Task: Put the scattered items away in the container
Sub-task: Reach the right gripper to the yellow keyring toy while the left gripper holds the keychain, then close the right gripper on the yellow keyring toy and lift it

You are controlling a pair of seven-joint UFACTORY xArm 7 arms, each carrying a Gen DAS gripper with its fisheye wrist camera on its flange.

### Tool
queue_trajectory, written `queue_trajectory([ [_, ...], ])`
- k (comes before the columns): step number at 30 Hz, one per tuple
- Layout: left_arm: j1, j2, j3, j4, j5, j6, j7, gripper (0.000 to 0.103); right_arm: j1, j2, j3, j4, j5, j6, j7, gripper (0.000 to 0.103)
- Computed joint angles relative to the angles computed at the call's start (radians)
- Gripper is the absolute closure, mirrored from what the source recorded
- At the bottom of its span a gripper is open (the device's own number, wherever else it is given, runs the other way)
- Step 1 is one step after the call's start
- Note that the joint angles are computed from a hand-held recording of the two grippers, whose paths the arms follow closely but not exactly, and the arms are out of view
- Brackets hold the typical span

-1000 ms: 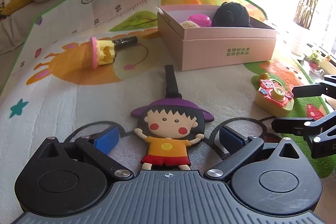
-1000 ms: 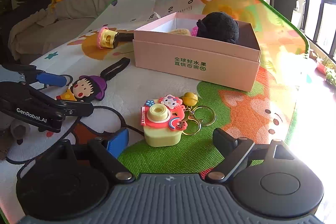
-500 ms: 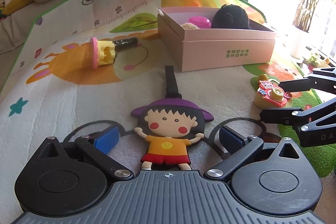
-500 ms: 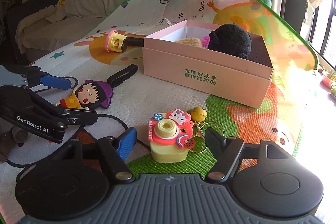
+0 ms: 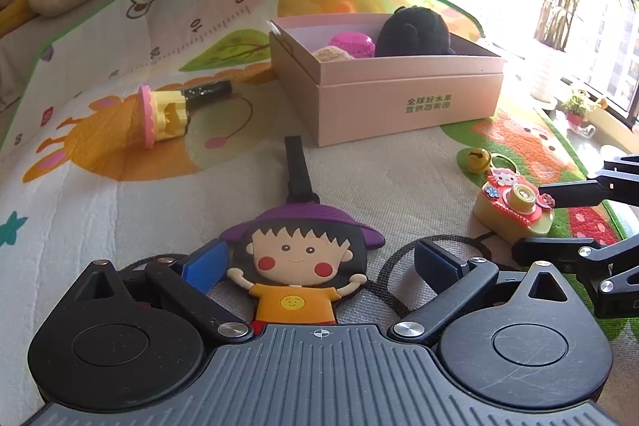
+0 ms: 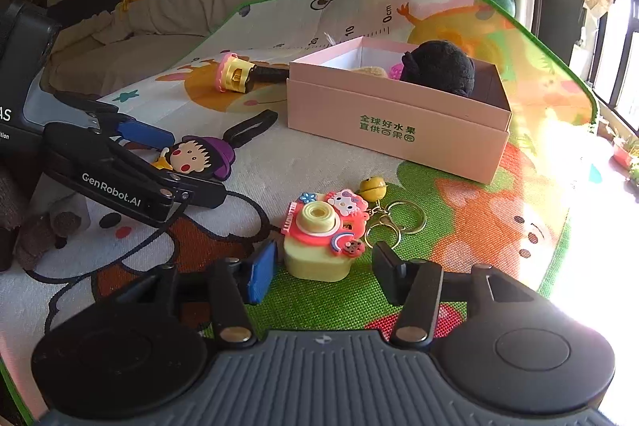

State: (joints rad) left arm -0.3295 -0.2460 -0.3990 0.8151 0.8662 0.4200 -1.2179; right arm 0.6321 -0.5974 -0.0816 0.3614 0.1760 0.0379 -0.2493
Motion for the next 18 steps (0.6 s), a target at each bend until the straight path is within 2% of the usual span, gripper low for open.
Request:
queue_trajectory([
  [3,0.005,0.003,-0.005,0.003,0.026,-0.004,-0.019,0.008,-0.004,0.003,0.002,0.003,0.003,0.003,0.007,0.042],
  [4,0.008,-0.001,-0.007,-0.001,0.041,-0.009,-0.031,0.015,-0.005,0.003,0.004,0.002,0.002,0.003,0.009,0.039],
  [5,0.009,-0.004,-0.008,-0.003,0.048,-0.013,-0.038,0.017,-0.006,0.003,0.006,0.003,0.002,0.004,0.010,0.037],
  [15,0.002,-0.044,-0.029,-0.037,0.040,-0.017,-0.046,0.016,-0.043,0.006,0.038,0.005,-0.011,0.015,0.040,0.026],
  [18,0.006,-0.036,-0.045,-0.023,0.026,0.029,-0.064,0.007,-0.054,0.009,0.045,0.011,-0.013,0.025,0.050,0.023],
])
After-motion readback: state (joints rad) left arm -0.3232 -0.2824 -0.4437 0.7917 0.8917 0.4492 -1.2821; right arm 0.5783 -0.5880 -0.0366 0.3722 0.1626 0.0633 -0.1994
